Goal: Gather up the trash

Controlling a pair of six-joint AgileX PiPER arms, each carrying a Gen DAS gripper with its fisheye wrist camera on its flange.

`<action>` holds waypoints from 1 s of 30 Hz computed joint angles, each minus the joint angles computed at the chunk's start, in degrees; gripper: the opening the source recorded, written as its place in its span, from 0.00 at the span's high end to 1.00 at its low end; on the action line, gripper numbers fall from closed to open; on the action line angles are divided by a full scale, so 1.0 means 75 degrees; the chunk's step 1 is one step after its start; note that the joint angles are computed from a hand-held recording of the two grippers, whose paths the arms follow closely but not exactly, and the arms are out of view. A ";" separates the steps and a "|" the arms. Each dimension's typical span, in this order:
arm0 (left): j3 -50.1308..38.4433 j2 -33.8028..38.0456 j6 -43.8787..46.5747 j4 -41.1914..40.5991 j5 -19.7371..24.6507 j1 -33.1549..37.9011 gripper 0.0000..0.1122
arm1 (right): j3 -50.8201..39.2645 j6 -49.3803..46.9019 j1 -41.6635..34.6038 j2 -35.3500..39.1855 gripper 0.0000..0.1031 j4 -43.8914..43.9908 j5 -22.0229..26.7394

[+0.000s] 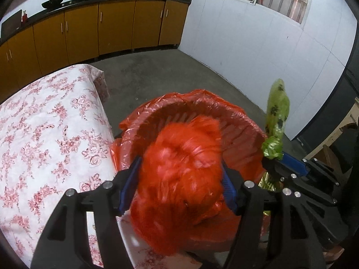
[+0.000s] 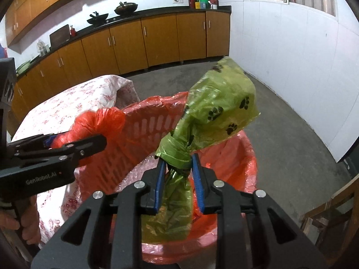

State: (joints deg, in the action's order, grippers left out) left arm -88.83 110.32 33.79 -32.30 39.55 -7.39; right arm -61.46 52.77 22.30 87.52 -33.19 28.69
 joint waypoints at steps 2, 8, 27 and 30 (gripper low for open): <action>-0.0075 0.0086 -0.0132 0.0051 0.0003 -0.0026 0.38 | 0.0082 -0.0016 -0.0033 -0.0023 0.73 0.0054 -0.0075; 0.0015 0.0039 -0.0085 0.0023 -0.0040 0.0087 0.36 | 0.0363 0.0215 0.0039 -0.0228 0.58 -0.0189 -0.0223; 0.4206 -0.4129 0.3456 -0.2670 -0.2791 0.2404 0.12 | 0.0398 0.5884 0.4041 -0.1340 0.02 -0.4720 0.4567; 0.4769 -0.4817 0.4305 -0.3423 -0.2684 0.3147 0.12 | 0.0227 0.5898 0.4616 -0.1375 0.02 -0.4545 0.4982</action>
